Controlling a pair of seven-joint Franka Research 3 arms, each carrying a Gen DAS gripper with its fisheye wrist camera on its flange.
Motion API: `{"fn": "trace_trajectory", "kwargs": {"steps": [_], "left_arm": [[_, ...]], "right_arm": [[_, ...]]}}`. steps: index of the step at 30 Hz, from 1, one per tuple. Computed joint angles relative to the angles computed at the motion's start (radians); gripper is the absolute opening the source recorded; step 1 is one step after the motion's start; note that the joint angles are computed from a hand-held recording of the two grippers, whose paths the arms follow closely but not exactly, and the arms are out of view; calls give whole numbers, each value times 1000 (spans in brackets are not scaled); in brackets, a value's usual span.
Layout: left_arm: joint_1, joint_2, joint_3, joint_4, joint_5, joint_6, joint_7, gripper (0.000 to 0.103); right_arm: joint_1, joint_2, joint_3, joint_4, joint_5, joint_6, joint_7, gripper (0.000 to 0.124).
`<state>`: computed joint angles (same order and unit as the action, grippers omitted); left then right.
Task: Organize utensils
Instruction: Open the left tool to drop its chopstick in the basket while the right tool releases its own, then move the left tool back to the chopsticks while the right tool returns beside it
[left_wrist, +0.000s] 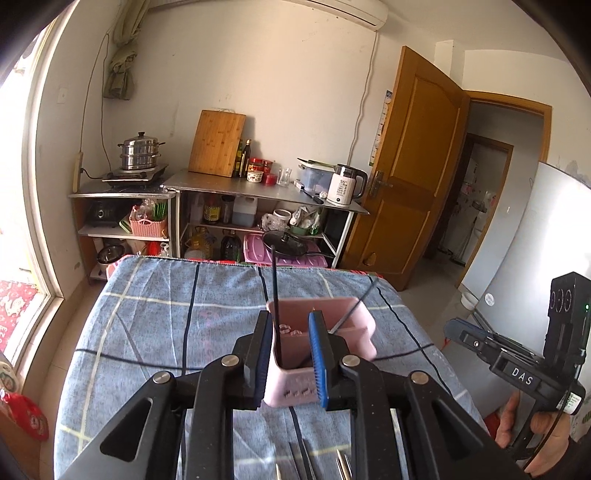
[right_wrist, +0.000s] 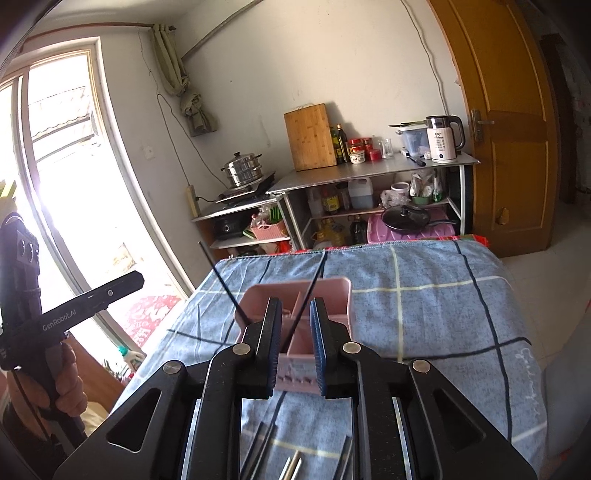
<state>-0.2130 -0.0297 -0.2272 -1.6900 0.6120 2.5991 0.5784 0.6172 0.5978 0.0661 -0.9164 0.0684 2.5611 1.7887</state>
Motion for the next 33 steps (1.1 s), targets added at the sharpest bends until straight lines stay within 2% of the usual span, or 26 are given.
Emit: {"fn": "trace_trajectory", "kwargs": {"steps": [5,14,24,33], "left_arm": [[-8,-90,-31,-141,74,39,-86,20],[-13,-176,-83,-296,87,65,-171,20],[-22,-208,-97,-382,41,64,-182,20],[-38,-161,-86,-390,-13,72,-155,20]], "right_arm": [[12,-184,-6,-318,-29,124,15,16],[-14,-351,31,-619,-57,204,43,16],[-43,-413,65,-757,-43,226,50,16],[-49,-397,67,-768,-37,205,59,16]]}}
